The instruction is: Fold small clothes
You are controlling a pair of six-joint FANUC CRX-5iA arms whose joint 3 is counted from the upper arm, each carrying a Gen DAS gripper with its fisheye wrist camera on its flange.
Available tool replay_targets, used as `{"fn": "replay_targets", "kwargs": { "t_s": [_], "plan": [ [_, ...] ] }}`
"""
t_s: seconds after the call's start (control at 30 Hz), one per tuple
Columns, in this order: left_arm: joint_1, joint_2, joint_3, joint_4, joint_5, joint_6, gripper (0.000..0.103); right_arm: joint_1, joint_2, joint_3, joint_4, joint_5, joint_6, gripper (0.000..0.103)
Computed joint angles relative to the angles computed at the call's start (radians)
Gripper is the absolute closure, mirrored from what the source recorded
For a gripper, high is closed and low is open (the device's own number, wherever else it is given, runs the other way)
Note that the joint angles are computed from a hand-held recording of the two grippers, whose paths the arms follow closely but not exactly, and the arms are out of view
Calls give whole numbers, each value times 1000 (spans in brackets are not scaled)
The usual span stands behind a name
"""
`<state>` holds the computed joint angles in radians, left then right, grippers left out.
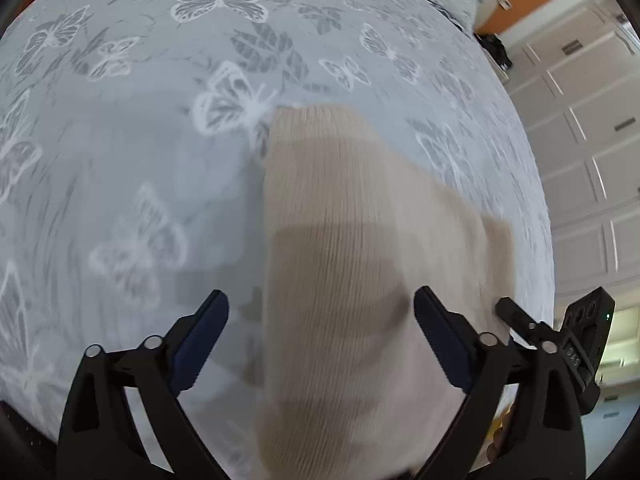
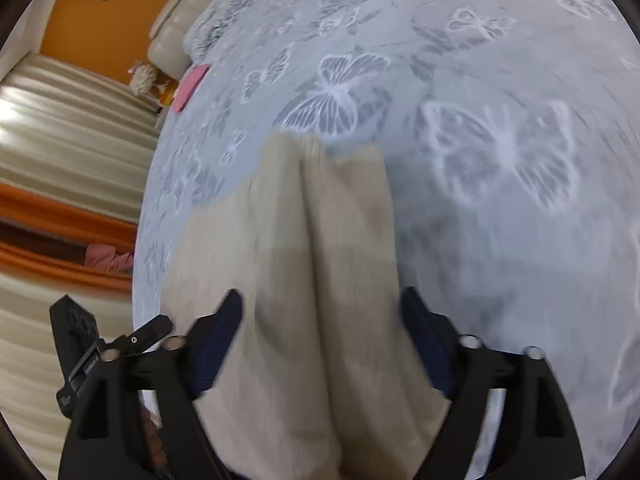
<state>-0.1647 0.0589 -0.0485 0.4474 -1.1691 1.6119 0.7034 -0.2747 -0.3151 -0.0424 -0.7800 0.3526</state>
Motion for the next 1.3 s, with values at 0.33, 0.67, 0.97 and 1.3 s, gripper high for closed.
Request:
{"fn": "replay_targets", "kwargs": {
  "t_s": [0.33, 0.67, 0.97, 1.3],
  "plan": [
    [37, -5, -200, 244, -39, 1, 26, 8, 0, -50, -77, 47, -56, 40],
    [47, -4, -161, 222, -118, -13, 35, 34, -34, -56, -47, -10, -90, 34],
    [-2, 16, -81, 122, -107, 9, 43, 44, -15, -71, -34, 79, -137, 60],
    [-74, -67, 126, -75, -156, -5, 51, 204, -102, -44, 310, -51, -371, 63]
  ]
}}
